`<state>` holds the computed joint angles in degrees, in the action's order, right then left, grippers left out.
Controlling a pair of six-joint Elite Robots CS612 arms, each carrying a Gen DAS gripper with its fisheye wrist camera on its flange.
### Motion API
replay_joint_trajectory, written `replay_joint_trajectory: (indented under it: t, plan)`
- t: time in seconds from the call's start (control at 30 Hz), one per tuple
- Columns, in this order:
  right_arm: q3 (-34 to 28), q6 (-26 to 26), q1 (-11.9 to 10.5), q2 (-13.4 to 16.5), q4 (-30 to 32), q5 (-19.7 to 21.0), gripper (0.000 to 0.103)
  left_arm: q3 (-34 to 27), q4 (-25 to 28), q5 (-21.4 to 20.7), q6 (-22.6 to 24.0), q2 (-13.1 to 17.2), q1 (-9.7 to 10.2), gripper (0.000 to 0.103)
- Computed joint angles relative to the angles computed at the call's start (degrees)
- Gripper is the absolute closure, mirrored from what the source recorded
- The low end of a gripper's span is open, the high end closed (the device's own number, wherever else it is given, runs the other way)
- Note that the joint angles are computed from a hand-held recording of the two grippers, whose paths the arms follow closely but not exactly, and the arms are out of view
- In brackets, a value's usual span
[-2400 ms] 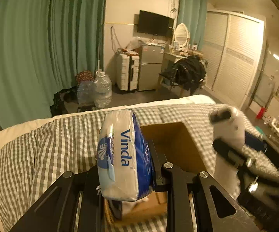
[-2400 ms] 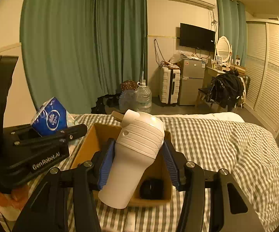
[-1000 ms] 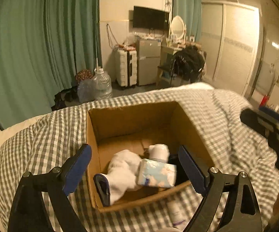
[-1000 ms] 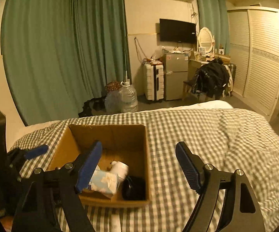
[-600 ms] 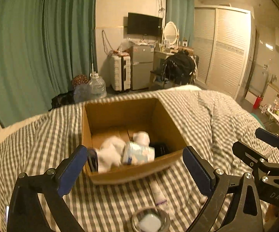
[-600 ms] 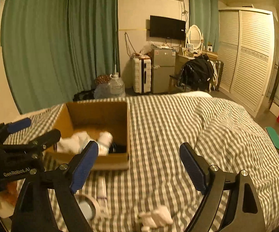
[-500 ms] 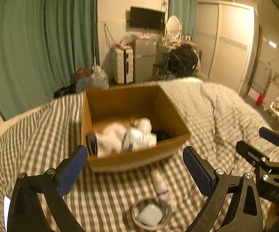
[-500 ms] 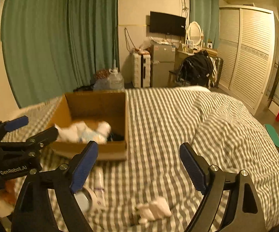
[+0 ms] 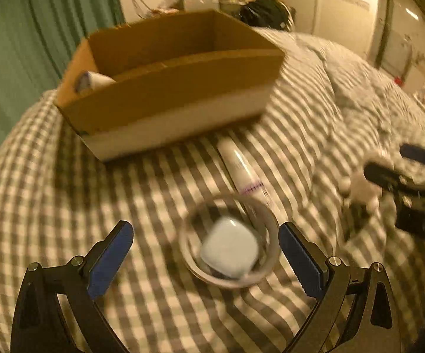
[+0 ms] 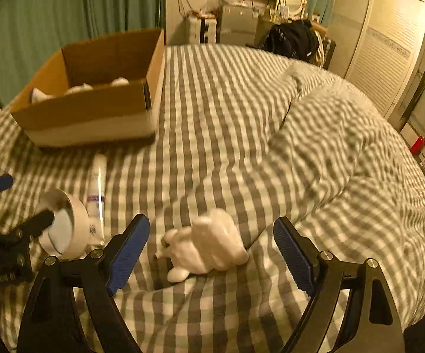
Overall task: Organize objects
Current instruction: 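Grasp the tape roll with the left gripper while the right grasps the white plush toy, then carry the tape roll and plush toy into the box and release both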
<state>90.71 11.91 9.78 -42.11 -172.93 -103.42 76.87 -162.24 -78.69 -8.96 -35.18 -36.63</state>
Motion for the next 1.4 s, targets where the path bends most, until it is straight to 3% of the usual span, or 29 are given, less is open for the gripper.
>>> replay_joint_trajectory:
  t: [0.1, 0.17, 0.37, 0.57, 0.67, 0.73, 0.83, 0.97, 1.4]
  plan:
    - [-0.4, 0.3, -0.1, 0.5, 1.9, 0.4, 0.017, -0.3, 2.3, -1.7, 1.0, 0.2, -0.03, 0.001]
    - [-1.2, 0.3, -0.1, 0.8, 4.0, 0.7, 0.017, -0.5, 3.4, -0.5, 0.9, 0.6, -0.25, 0.001]
    - [-2.9, 0.0, -0.2, 1.8, 8.6, 2.0, 0.017, -1.8, 6.2, -2.7, -1.2, 1.2, 0.46, 0.001]
    - [-4.9, 0.5, -0.3, 3.0, 12.9, 3.0, 0.015, -3.5, 10.6, -2.2, -0.1, 2.1, 0.21, 0.001]
    - [-4.9, 0.4, 0.0, 3.1, 12.8, 2.1, 0.019, -3.8, 10.7, -2.7, -0.6, 2.3, 0.37, 0.001]
    - [-4.5, 0.7, 0.0, 2.9, 12.0, 1.5, 0.027, -3.5, 10.0, -3.1, -0.4, 2.3, 0.39, 0.001]
    - [-3.8, 1.3, 0.0, 2.6, 10.7, 1.6, 0.028, -3.3, 9.4, -3.0, -0.4, 2.2, 0.35, 0.004]
    - [-2.9, 1.3, 0.2, 2.3, 8.8, 0.9, 0.028, -3.0, 9.2, -4.1, -1.2, 1.9, 0.52, 0.020]
    - [-0.8, 1.4, 1.1, 1.1, 3.3, 2.9, 0.028, 1.6, 3.5, -3.9, -1.9, -1.1, 0.26, 0.020]
